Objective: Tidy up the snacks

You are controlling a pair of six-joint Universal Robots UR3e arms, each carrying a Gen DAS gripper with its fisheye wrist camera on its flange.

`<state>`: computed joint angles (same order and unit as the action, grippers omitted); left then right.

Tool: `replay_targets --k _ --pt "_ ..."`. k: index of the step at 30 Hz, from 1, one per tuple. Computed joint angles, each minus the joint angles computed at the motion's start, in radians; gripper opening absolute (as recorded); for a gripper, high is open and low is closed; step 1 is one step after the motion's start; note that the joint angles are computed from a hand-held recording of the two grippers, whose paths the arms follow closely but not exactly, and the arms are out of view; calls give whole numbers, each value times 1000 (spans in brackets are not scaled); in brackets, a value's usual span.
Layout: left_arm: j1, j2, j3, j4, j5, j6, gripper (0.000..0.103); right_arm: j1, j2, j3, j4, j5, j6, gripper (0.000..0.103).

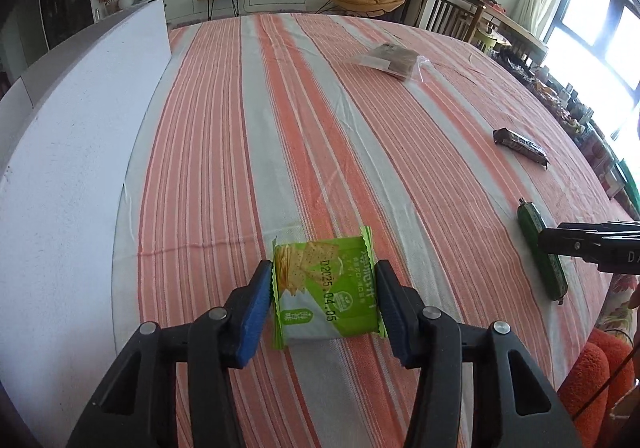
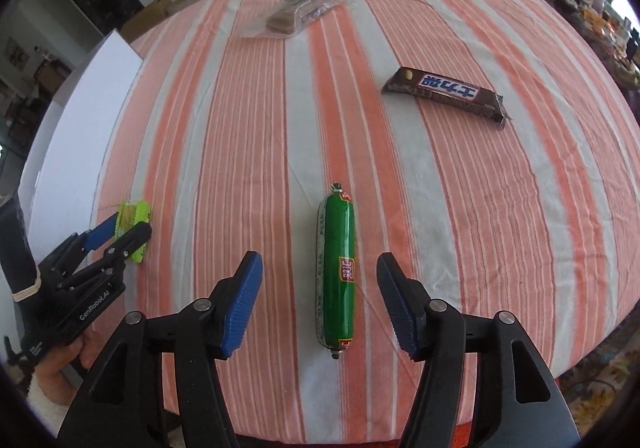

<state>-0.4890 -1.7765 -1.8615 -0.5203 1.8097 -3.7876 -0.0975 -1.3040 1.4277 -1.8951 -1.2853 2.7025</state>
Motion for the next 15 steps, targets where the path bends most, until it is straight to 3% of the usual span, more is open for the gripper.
replay_targets --k 2,3,7,11,12,13,15 --pt "-13 44 -21 11 -7 -5 50 24 20 -3 -10 -55 9 30" --pt "-17 67 -33 18 -11 -6 50 21 14 9 -17 -54 10 23" --pt "-33 161 -62 30 -29 -18 50 -32 -57 91 -38 7 2 23" --pt "-39 274 -87 24 -58 -26 50 -101 -142 126 30 136 -17 22" --pt "-40 312 -95 13 -59 -29 50 -113 -162 127 54 169 -25 20" --pt "-39 351 -104 3 -59 -32 50 -122 -177 122 80 203 -34 5" --pt "-38 442 -122 -26 -44 -39 50 -117 -204 99 118 276 -34 6"
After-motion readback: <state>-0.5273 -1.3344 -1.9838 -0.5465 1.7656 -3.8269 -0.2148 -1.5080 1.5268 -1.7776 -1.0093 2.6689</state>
